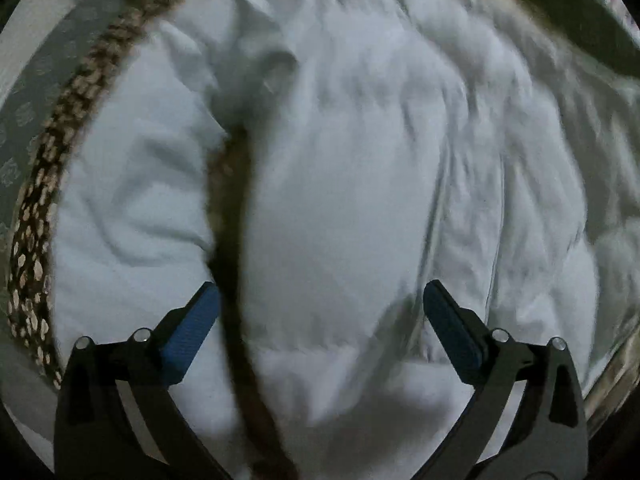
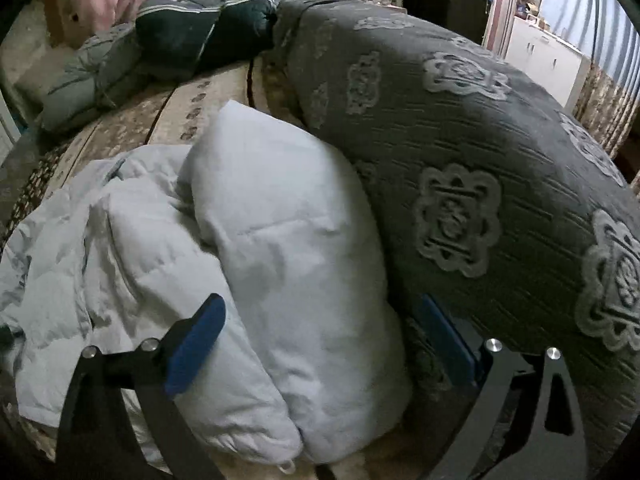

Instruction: Fold large clothes

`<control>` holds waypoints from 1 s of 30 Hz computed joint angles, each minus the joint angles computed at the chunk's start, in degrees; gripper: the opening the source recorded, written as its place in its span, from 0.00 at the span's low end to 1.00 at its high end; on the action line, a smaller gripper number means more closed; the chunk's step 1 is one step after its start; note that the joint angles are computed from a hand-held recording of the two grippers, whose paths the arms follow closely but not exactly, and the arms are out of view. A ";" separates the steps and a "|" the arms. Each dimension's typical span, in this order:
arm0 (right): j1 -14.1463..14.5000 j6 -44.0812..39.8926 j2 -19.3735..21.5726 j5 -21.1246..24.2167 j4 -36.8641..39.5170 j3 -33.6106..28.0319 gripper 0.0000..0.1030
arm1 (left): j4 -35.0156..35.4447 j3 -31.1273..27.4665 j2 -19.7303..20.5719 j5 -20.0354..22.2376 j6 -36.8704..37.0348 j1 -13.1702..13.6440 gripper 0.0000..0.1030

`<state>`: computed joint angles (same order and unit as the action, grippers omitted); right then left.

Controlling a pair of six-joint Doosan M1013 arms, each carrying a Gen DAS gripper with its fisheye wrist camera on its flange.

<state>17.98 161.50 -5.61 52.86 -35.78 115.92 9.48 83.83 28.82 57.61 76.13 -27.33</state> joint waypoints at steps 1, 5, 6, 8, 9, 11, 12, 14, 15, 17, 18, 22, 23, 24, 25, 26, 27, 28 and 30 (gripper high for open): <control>0.33 1.41 0.47 -0.06 -1.08 -0.08 0.94 | 0.44 -0.13 0.74 1.61 0.40 -0.57 0.97; 1.80 8.26 1.24 0.56 -5.61 -0.27 0.94 | 8.31 1.48 1.00 -0.28 -1.21 -3.26 0.83; 1.90 9.06 1.95 1.25 -6.80 -0.97 0.94 | 6.22 1.21 1.00 -0.87 0.82 -2.95 0.68; 1.86 9.13 3.72 1.96 -8.20 -2.68 0.94 | 6.87 0.35 1.28 -0.21 0.56 -2.96 0.16; 2.15 8.88 4.33 2.13 -8.73 -3.40 0.94 | 7.52 0.22 1.22 -0.72 0.94 -2.89 0.12; 2.43 7.25 5.42 3.22 -9.37 -4.52 0.94 | 7.52 -0.17 1.20 -1.50 -1.01 -1.99 0.10; 2.21 5.43 6.61 3.67 -9.44 -5.52 0.94 | 6.67 -0.68 1.25 -1.89 -2.68 -1.01 0.11; 1.88 2.93 7.99 5.08 -8.65 -6.69 0.94 | 5.84 -1.09 1.14 -2.37 -4.97 0.33 0.17; 0.91 -0.46 9.32 5.14 -5.75 -7.64 0.94 | 6.09 -1.36 1.25 -2.52 -5.99 0.92 0.19; -1.12 -8.04 11.15 3.92 2.34 -8.44 0.95 | 4.71 -2.14 1.96 -1.10 -3.34 1.49 0.41; -1.95 -13.00 12.46 4.22 6.80 -8.76 0.95 | 3.31 -2.75 2.64 0.78 -0.64 1.60 0.50; -2.54 -18.72 14.10 9.03 11.35 -9.39 0.95 | 1.19 -3.77 3.00 0.42 5.78 2.18 0.78; -2.59 -17.83 13.21 9.29 11.90 -9.36 0.95 | 0.73 -3.90 2.67 -0.64 4.61 2.59 0.82; -2.22 -16.86 12.64 9.80 11.30 -9.46 0.95 | -2.16 -3.91 1.68 -3.67 2.31 3.87 0.82; -1.07 -15.24 11.83 10.65 9.00 -9.62 0.95 | -3.68 -3.83 1.11 -5.44 1.16 4.57 0.84; -0.07 -14.23 11.31 10.96 6.98 -9.72 0.96 | -5.12 -3.62 0.29 -7.86 -0.97 5.46 0.90; 0.89 -14.02 10.59 10.03 5.29 -9.59 0.96 | -4.42 -2.85 -0.96 -11.49 -5.95 6.43 0.93; 1.10 -14.23 10.38 9.62 4.83 -9.56 0.96 | -1.67 -1.99 -1.65 -13.27 -10.80 6.75 0.96; 1.44 -13.39 10.45 9.78 3.17 -9.50 0.96 | 4.70 -1.72 -1.68 -11.69 -18.65 7.17 0.97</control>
